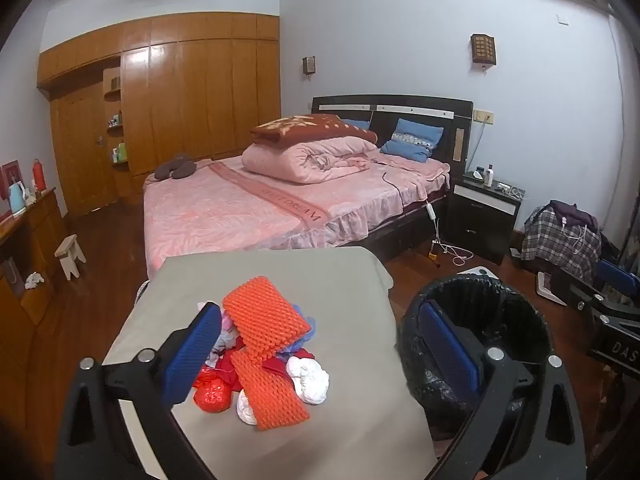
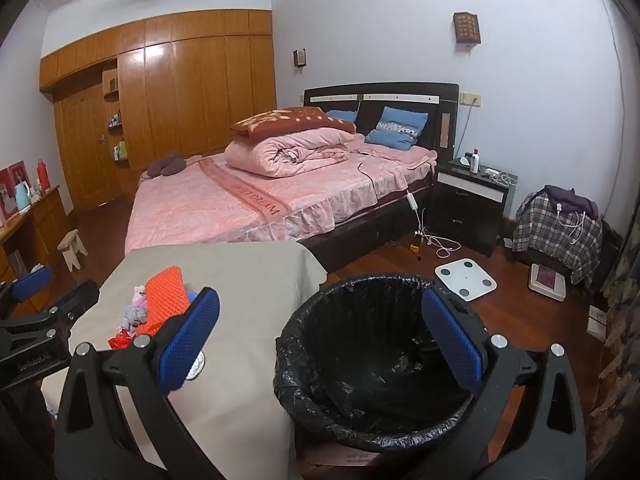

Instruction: Collect trash

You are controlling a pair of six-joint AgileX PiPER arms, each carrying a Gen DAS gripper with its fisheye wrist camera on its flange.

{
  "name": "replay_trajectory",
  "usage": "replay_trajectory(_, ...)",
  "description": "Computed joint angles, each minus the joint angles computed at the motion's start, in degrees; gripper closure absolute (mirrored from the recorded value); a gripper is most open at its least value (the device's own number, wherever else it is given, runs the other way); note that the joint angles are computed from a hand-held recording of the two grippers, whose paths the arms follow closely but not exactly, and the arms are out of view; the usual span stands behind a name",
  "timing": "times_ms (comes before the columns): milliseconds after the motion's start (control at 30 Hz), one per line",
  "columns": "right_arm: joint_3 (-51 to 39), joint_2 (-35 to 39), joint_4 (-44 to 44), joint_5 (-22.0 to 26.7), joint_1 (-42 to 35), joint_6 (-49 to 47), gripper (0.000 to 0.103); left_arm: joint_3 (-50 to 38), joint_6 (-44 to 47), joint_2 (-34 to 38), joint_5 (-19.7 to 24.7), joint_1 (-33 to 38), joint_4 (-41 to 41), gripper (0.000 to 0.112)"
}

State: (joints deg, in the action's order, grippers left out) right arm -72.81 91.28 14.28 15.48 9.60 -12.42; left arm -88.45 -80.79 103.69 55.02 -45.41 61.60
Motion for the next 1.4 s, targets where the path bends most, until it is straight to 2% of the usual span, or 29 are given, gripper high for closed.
replay_trajectory(1400, 0.3, 0.1, 0.3, -0.6, 0.1, -0.3, 0.005, 0.1, 0.0, -0.2, -0.1, 0.1, -0.1, 0.015)
